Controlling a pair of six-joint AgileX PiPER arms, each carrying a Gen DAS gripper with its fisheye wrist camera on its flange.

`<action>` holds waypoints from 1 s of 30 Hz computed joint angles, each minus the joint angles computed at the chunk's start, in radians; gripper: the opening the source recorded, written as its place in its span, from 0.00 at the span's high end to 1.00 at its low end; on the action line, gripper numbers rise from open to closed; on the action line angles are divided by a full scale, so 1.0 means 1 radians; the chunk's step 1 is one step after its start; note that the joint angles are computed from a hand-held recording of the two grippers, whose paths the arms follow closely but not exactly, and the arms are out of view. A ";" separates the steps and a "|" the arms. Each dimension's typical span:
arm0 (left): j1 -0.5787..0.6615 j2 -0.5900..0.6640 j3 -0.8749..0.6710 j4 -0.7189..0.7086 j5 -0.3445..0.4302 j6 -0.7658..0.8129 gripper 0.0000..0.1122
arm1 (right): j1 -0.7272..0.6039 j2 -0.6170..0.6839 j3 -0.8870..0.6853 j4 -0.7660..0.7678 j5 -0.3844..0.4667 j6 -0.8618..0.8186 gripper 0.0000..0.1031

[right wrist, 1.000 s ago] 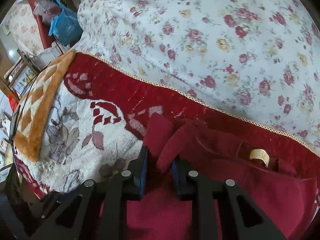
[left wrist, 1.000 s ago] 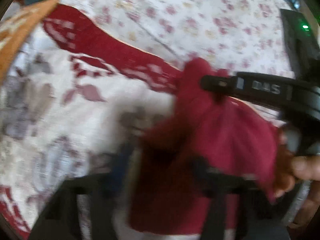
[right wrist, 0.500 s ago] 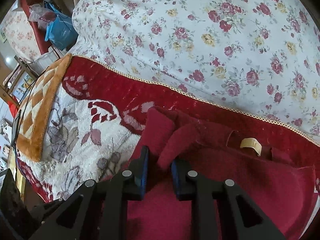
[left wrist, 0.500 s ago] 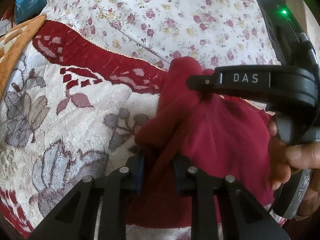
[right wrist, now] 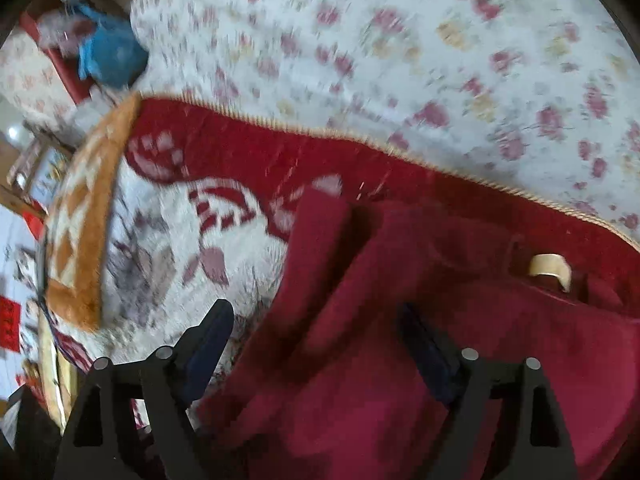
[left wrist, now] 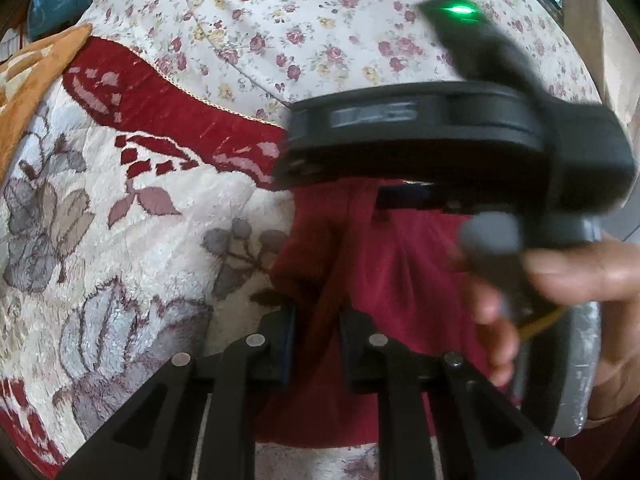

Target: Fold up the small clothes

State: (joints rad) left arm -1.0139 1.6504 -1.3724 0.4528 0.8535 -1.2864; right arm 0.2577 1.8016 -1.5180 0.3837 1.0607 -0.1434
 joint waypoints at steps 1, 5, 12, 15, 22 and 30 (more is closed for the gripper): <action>0.002 0.002 -0.002 -0.003 -0.001 0.004 0.85 | 0.012 0.015 -0.009 -0.011 0.001 0.008 0.16; 0.002 0.012 -0.021 -0.013 0.015 0.031 0.85 | 0.039 -0.022 0.056 -0.105 -0.085 0.015 0.59; -0.027 0.022 -0.051 0.058 0.085 -0.020 0.37 | -0.047 -0.090 0.126 0.020 -0.137 -0.095 0.70; -0.024 0.039 -0.066 0.054 0.115 -0.004 0.37 | -0.050 -0.104 0.140 0.022 -0.146 -0.101 0.70; -0.006 0.044 -0.054 0.048 0.117 -0.004 0.30 | -0.056 -0.111 0.150 0.026 -0.142 -0.109 0.70; 0.051 0.046 -0.016 -0.051 0.051 0.040 0.28 | -0.064 -0.098 0.135 0.046 -0.112 -0.122 0.69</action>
State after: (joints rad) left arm -0.9630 1.6964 -1.3884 0.4021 0.9049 -1.2461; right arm 0.1936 1.7031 -1.3826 0.4294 0.9484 -0.2658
